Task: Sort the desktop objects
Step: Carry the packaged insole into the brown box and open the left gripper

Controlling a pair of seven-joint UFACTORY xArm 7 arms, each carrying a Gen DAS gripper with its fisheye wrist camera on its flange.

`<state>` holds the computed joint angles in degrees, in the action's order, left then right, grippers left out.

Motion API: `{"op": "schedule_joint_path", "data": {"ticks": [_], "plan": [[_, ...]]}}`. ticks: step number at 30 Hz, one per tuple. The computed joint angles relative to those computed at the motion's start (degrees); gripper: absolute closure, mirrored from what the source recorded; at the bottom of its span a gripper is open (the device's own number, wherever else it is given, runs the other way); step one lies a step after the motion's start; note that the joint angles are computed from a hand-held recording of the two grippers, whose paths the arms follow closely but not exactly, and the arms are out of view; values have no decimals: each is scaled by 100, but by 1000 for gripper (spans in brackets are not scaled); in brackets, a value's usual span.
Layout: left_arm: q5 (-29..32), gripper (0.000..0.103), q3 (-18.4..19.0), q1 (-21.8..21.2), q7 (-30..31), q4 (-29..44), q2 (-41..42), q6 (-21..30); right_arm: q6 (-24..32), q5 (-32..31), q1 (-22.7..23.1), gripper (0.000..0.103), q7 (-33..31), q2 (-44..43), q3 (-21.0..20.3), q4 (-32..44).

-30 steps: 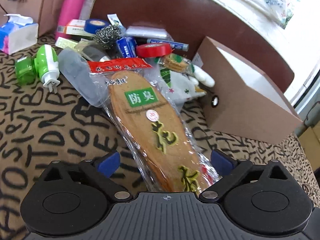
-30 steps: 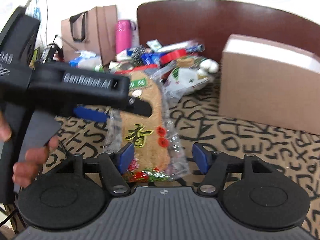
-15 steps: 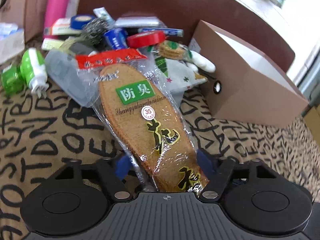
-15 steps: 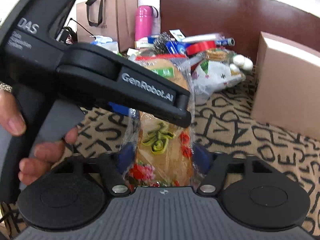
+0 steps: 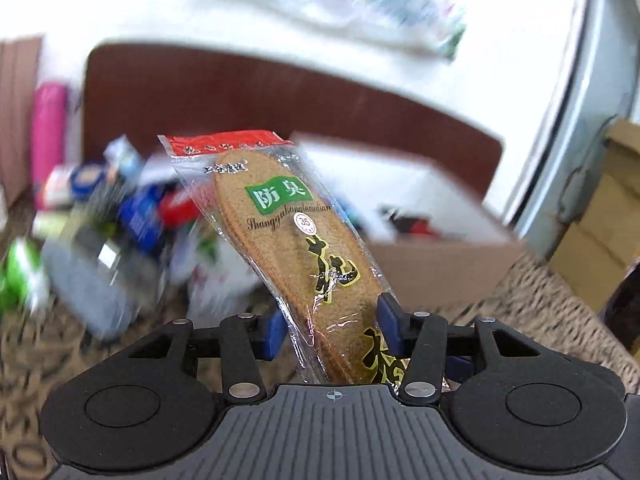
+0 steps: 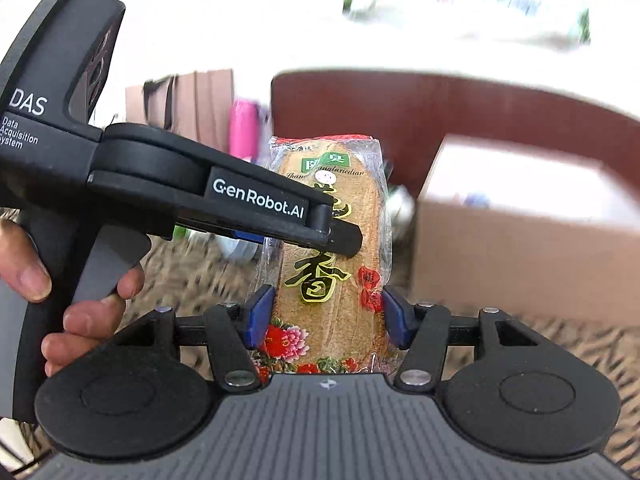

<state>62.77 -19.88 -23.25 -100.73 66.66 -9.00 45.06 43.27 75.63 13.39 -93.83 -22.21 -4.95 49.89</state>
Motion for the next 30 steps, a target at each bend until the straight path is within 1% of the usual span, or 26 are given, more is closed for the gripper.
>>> {"op": "schedule_joint_path", "data": {"ticks": [3, 6, 9, 14, 17, 19, 21, 24, 28, 29, 30], "plan": [[211, 53, 123, 70, 325, 567, 332, -260, -205, 403, 5, 41, -194, 195, -21, 337], [407, 53, 307, 1, 814, 1307, 858, -384, -517, 775, -46, 41, -354, 491, 55, 740], [458, 53, 610, -92, 1132, 1953, 1347, -799, -728, 1119, -156, 41, -553, 911, 126, 1248], [-177, 53, 1042, -68, 1777, 3038, 2295, -1674, -818, 1326, -486, 41, -611, 1807, 292, 2244], [-770, 53, 1144, -4, 2319, 3707, 2911, -1972, -889, 1294, -734, 41, -567, 2388, 435, 2868], [-1261, 53, 1121, 72, 2752, 4156, 3318, -2054, -825, 1114, -935, 41, -366, 2712, 502, 3220], [-1716, 53, 1077, 147, 3143, 4558, 3698, -2096, -833, 975, -1084, 41, -302, 2990, 608, 3487], [-2344, 53, 992, 231, 3680, 5110, 4217, -2031, -887, 607, -1246, 41, -63, 3448, 773, 3962], [-3060, 52, 904, 224, 4487, 6189, 5012, -1634, -1038, 92, -1377, 41, 443, 3907, 978, 4406], [-3211, 51, 900, 190, 4704, 6553, 5243, -1464, -1068, -5, -1417, 41, 545, 3983, 1025, 4464], [-3350, 47, 920, 136, 4903, 6969, 5494, -1246, -1107, -115, -1444, 41, 670, 4082, 1073, 4559]]}}
